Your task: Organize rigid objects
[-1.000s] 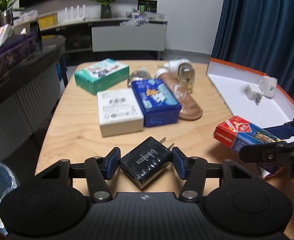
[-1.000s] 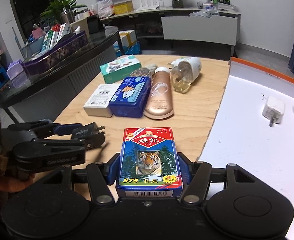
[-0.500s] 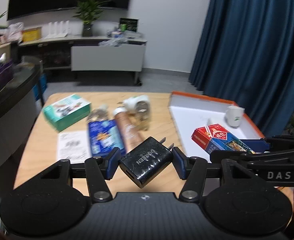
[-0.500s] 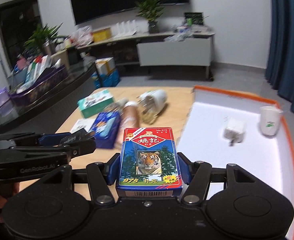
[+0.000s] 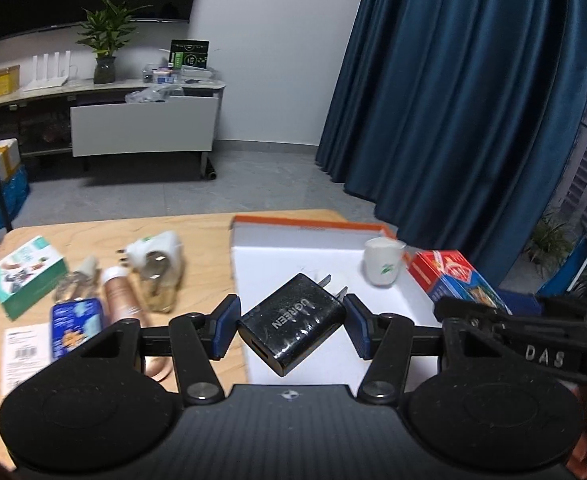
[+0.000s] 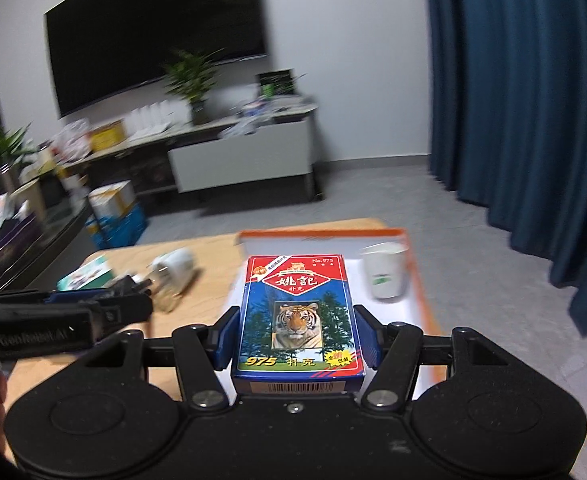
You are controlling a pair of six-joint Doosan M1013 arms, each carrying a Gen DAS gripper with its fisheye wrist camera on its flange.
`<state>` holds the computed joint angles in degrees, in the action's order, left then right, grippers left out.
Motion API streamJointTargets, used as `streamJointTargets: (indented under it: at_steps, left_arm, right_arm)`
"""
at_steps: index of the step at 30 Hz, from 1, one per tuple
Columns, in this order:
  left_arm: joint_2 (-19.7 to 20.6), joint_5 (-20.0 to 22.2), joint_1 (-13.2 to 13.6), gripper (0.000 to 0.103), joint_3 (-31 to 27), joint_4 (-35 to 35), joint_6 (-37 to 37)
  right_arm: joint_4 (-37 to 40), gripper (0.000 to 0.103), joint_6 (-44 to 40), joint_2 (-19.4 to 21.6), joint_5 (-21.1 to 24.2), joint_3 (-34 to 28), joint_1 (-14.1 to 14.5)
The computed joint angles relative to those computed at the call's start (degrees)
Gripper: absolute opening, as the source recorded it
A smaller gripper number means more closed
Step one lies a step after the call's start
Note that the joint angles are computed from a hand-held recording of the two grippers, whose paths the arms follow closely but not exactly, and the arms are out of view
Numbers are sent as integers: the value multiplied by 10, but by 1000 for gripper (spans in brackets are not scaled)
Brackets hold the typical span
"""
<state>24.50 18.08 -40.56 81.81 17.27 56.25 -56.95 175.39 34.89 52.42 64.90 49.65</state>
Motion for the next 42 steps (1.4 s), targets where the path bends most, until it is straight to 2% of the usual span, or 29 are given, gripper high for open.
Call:
streamJointTargets:
  at_steps: [5, 11, 17, 42]
  left_arm:
    - [10, 3, -10, 56, -14, 3, -6]
    - [13, 15, -16, 56, -16, -19, 8]
    - [13, 23, -20, 56, -18, -1, -12]
    - [7, 24, -19, 57, -9, -4, -32]
  right_arm:
    - [-20, 71, 45, -14, 15, 28, -1]
    - [-22, 71, 65, -21, 9, 45, -4]
    - [-16, 71, 65, -22, -2, 49, -6]
    - [-6, 71, 35, -24, -12, 49, -7]
